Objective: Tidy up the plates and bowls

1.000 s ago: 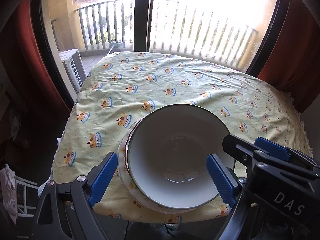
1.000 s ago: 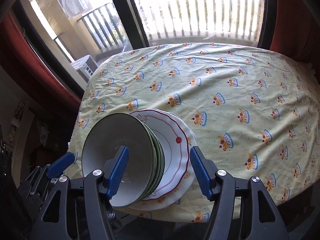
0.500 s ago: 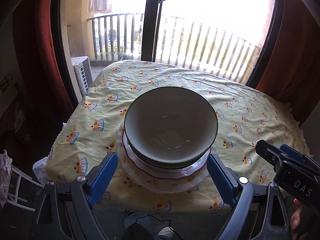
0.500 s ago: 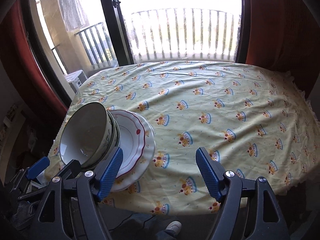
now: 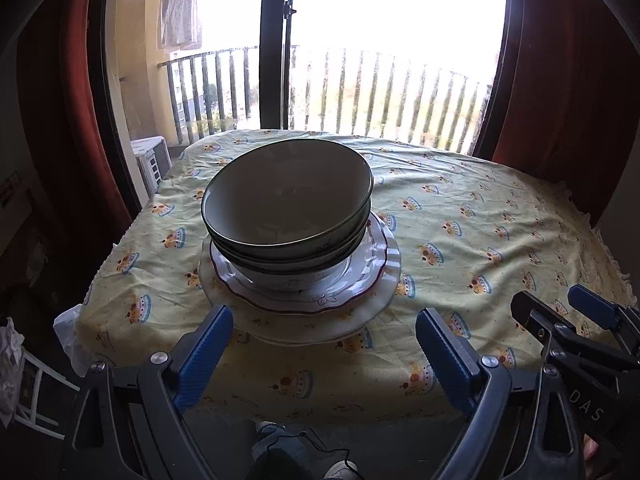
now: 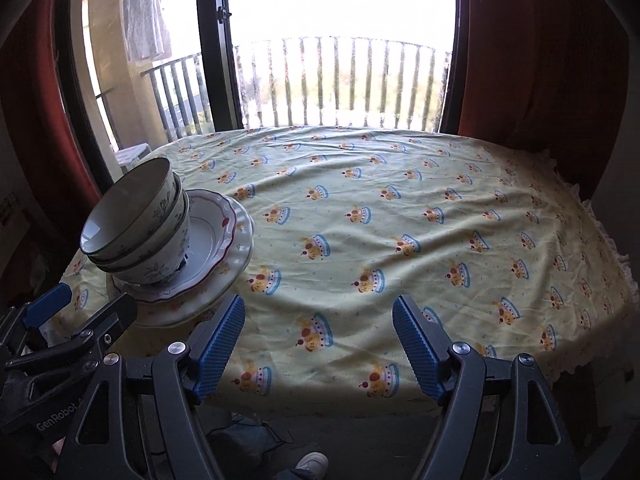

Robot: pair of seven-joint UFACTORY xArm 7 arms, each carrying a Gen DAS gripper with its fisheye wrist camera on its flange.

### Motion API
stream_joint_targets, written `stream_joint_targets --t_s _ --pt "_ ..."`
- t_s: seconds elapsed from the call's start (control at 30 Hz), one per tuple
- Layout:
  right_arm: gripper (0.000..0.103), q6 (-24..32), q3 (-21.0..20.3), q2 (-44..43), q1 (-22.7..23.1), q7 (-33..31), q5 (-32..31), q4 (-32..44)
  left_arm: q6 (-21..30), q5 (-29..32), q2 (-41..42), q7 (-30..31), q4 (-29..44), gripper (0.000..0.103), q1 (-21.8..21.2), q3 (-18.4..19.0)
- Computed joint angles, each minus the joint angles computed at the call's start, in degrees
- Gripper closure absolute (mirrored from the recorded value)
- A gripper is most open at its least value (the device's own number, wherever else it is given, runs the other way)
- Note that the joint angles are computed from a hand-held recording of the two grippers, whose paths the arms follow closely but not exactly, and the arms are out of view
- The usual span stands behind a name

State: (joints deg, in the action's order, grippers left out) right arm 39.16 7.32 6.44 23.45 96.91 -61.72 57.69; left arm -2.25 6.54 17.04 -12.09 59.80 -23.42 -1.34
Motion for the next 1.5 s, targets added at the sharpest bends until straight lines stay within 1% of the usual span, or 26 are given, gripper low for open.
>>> stream_joint_targets --t_s 0.03,0.07,0.1,0.13,0.2,0.27,0.37,0.5,0.67,0.7,0.8,0.83,0.87,0.97,1.03,1.1,1.37,1.5 --pt "0.023 1.29 0.22 -0.07 0.37 0.23 -0.01 -0.16 -0.16 -0.13 -0.27 0.09 -0.45 0.009 0.18 -0.42" --pt "0.022 1.63 0.32 -0.3 0.45 0.4 0.38 -0.58 -0.04 -0.67 -0.37 0.62 -0.63 0.009 1.45 -1.87" --pt "0.022 1.04 0.31 -0.56 0.28 0.71 0.97 -1.12 -0.08 -1.24 -0.56 1.2 -0.99 0.008 2.68 -3.28" --pt "0.022 0.17 0.25 -0.89 0.05 1.09 1.39 -1.71 -0.14 -1.44 -0.69 1.26 -1.26 0.008 2.64 -3.32" --pt "0.022 -0.58 0.37 -1.59 -0.12 2.28 1.37 -2.75 -0.33 -0.82 -1.18 0.51 -1.8 0.008 0.41 -1.11" --pt "0.022 0.02 0.71 -1.96 -0.09 2.81 1.37 -3.08 -1.29 0.04 -1.75 -0.37 -2.7 0.008 -1.81 1.25" --pt "0.022 -0.02 1.12 -2.69 -0.18 3.75 1.53 -3.84 -1.55 -0.31 -2.23 0.23 -3.34 0.007 -0.51 -0.26" --pt "0.021 0.45 1.57 -3.24 -0.38 4.19 1.86 -4.23 -2.29 0.17 -2.99 -0.34 -4.27 0.007 -2.56 1.89" --pt "0.02 1.43 2.12 -3.35 -0.23 4.37 1.95 -4.0 -2.48 -0.11 -3.37 -0.66 -4.78 0.005 -2.79 2.37" --pt "0.02 1.48 2.16 -3.34 -0.2 4.33 1.92 -3.95 -2.51 0.01 -3.43 -0.97 -4.84 0.005 -3.5 3.21" --pt "0.019 1.4 2.2 -3.36 -0.18 4.34 1.76 -3.89 -2.76 1.3 -3.56 -2.99 -5.02 0.004 -8.46 8.66" --pt "0.019 1.48 2.2 -3.29 -0.18 4.27 1.73 -3.75 -2.84 1.62 -3.52 -3.36 -4.99 0.003 -9.18 9.5" --pt "0.018 1.61 2.2 -3.24 -0.16 4.26 1.68 -3.66 -2.94 1.69 -3.49 -3.4 -4.95 0.003 -8.91 9.24" --pt "0.018 1.76 2.17 -3.28 -0.12 4.59 1.56 -3.64 -3.0 1.3 -3.36 -2.66 -4.79 0.003 -6.22 6.45" --pt "0.018 1.85 2.17 -3.34 -0.12 4.78 1.54 -3.68 -3.17 1.15 -3.36 -2.31 -4.78 0.003 -5.64 5.83" --pt "0.017 2.17 2.22 -3.39 -0.08 4.94 1.49 -3.67 -3.52 0.73 -3.4 -1.44 -4.82 0.003 -3.86 3.88" --pt "0.017 3.21 2.35 -3.29 0.07 5.32 1.65 -3.34 -4.08 -0.66 -3.35 0.36 -4.75 0.002 -3.83 3.64" --pt "0.017 3.29 2.33 -3.27 0.1 5.28 1.69 -3.29 -4.36 -1.24 -3.34 0.86 -4.83 0.001 -4.29 4.08"
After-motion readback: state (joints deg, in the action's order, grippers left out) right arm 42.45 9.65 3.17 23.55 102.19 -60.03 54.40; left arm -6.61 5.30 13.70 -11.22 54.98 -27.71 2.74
